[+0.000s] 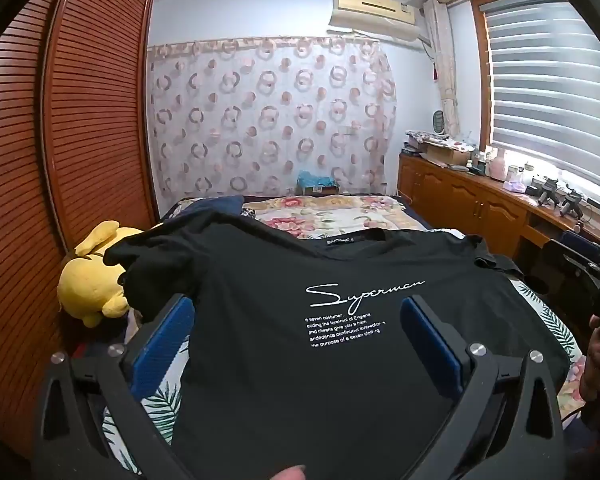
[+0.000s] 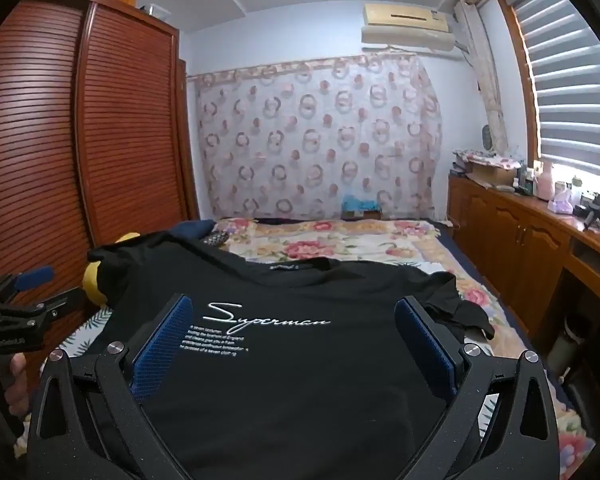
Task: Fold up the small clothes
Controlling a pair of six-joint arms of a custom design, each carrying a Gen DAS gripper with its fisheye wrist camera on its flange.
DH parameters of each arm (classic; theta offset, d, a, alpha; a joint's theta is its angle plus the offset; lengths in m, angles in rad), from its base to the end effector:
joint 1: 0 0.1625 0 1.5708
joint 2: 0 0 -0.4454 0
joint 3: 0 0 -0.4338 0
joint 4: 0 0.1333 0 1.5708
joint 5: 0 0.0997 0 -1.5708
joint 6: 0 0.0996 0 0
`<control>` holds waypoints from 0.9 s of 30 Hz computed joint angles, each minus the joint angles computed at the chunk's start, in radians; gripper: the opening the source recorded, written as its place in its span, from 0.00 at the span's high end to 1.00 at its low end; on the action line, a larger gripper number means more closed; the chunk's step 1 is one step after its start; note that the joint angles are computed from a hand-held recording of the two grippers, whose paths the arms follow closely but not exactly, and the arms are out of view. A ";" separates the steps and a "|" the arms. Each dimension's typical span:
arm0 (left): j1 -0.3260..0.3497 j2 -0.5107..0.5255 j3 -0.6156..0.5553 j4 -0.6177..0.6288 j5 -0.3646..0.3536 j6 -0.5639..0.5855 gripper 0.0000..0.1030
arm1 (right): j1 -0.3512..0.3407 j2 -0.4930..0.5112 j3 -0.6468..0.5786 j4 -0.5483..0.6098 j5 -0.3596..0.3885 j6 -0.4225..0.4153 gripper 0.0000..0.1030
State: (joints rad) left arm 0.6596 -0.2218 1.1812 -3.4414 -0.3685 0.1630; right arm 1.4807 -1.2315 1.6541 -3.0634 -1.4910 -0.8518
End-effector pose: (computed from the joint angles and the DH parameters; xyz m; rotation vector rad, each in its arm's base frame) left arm -0.4722 -0.6524 -0.0379 0.4297 1.9874 -1.3621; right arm 0.0796 -0.6888 0.4444 0.9456 -2.2089 1.3121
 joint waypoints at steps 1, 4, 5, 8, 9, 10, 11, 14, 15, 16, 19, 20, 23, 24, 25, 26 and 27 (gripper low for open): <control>0.000 0.001 -0.002 -0.007 -0.001 0.004 0.00 | -0.001 -0.001 0.001 0.002 0.005 -0.003 0.00; 0.000 -0.002 0.002 0.003 -0.002 -0.007 0.00 | 0.001 0.002 -0.001 0.003 0.003 -0.001 0.00; 0.000 -0.001 0.002 0.003 -0.002 -0.007 0.00 | 0.001 0.004 -0.002 0.003 0.001 0.000 0.00; -0.001 -0.002 0.002 0.002 -0.002 -0.005 0.00 | -0.002 -0.002 0.004 -0.006 0.014 0.007 0.00; 0.000 -0.001 0.002 0.003 -0.002 -0.006 0.00 | -0.002 -0.001 0.004 -0.006 0.015 0.004 0.00; 0.000 -0.001 0.001 0.003 0.000 -0.005 0.00 | -0.002 -0.001 0.004 -0.008 0.014 0.004 0.00; 0.001 -0.001 0.001 0.002 -0.001 -0.004 0.00 | -0.002 -0.001 0.004 -0.009 0.013 0.004 0.00; 0.002 -0.001 0.001 0.000 -0.003 0.000 0.00 | -0.001 0.000 0.003 -0.006 0.009 0.006 0.00; 0.000 -0.001 0.001 0.001 -0.001 -0.002 0.00 | -0.004 0.003 0.006 -0.010 0.012 0.005 0.00; 0.000 0.000 0.000 -0.002 -0.001 0.001 0.00 | -0.005 0.004 0.005 -0.010 0.012 0.006 0.00; 0.001 -0.001 0.000 -0.003 -0.001 0.001 0.00 | -0.010 0.002 0.005 -0.009 0.018 0.004 0.00; 0.001 -0.002 0.001 -0.002 -0.002 -0.001 0.00 | -0.011 -0.001 0.014 -0.017 0.020 0.005 0.00; 0.000 0.000 -0.001 -0.002 0.001 0.003 0.00 | -0.011 -0.001 0.014 -0.015 0.020 0.006 0.00; 0.000 0.000 -0.001 -0.002 0.001 0.003 0.00 | -0.011 -0.002 0.014 -0.013 0.019 0.005 0.00; 0.000 0.001 -0.002 -0.003 0.001 0.005 0.00 | -0.011 -0.002 0.014 -0.014 0.020 0.006 0.00; 0.000 0.001 -0.002 -0.005 0.001 0.006 0.00 | -0.010 -0.001 0.014 -0.018 0.018 0.008 0.00; 0.000 0.001 -0.002 -0.005 0.001 0.006 0.00 | -0.011 -0.002 0.014 -0.015 0.020 0.007 0.00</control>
State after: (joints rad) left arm 0.6599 -0.2205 1.1791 -3.4465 -0.3674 0.1690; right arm 1.4700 -1.2333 1.6682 -3.0781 -1.4710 -0.8447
